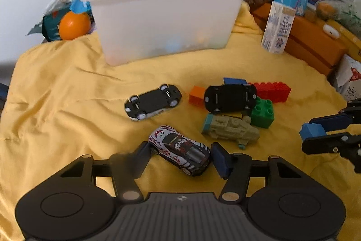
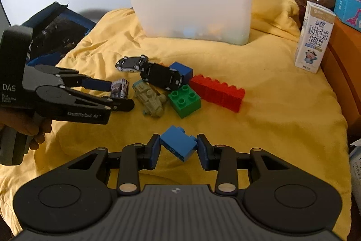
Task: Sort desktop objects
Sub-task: 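Carry the race car and blue brick over the bin and open both tools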
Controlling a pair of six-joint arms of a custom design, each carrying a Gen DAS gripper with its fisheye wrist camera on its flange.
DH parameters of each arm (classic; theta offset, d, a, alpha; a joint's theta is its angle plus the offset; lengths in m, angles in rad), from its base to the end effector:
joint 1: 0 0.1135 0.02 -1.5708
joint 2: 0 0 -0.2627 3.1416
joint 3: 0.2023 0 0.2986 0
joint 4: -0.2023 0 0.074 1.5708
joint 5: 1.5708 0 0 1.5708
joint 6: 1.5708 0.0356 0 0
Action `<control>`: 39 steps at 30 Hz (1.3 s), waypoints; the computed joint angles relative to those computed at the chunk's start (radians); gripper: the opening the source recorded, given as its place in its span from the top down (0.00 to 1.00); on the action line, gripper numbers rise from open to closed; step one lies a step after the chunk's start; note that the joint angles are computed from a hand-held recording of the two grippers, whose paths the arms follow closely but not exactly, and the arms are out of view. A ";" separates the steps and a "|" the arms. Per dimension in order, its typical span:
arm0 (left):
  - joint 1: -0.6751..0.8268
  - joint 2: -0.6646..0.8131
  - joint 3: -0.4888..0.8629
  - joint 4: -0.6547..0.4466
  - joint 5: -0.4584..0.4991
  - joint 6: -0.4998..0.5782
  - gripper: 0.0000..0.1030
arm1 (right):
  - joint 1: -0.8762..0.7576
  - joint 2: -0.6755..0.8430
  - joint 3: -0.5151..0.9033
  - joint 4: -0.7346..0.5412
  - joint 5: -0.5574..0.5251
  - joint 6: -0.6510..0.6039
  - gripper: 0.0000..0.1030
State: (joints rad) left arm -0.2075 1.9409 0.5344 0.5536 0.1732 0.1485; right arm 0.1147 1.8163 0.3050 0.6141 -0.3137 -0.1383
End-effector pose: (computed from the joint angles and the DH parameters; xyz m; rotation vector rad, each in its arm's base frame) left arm 0.2862 -0.0665 -0.0025 0.5059 2.3669 -0.2367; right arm 0.2257 0.0371 -0.0044 -0.4419 2.4039 0.3758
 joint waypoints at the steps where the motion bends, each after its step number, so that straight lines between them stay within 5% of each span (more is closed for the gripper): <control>1: 0.007 -0.010 -0.006 -0.003 0.005 0.008 0.40 | -0.003 -0.004 -0.001 0.000 -0.004 0.001 0.62; 9: 0.075 -0.267 -0.090 -0.054 0.087 0.004 0.40 | -0.013 -0.089 0.003 -0.014 -0.034 0.037 0.62; 15: 0.109 -0.390 0.030 -0.215 0.119 -0.039 0.40 | -0.022 -0.219 0.109 -0.125 -0.066 0.070 0.62; 23: 0.106 -0.275 0.410 -0.489 0.154 -0.068 0.40 | -0.054 -0.180 0.465 -0.402 -0.084 0.099 0.62; 32: 0.079 -0.101 0.677 -0.647 0.119 -0.094 0.39 | -0.054 -0.010 0.761 -0.610 -0.033 0.093 0.62; 34: 0.066 -0.069 0.719 -0.661 0.069 -0.105 0.31 | -0.049 0.029 0.812 -0.630 -0.010 0.093 0.58; 36: 0.055 -0.049 0.736 -0.652 0.005 -0.108 0.28 | -0.043 0.048 0.831 -0.611 0.030 0.100 0.25; 39: 0.072 -0.057 0.702 -0.629 0.030 -0.101 0.28 | -0.045 0.051 0.827 -0.592 0.041 0.103 0.27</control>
State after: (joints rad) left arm -0.1360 1.8841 1.2365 -0.0755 0.2033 0.0475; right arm 0.0696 1.8673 1.1324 0.0217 -0.2730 -0.0353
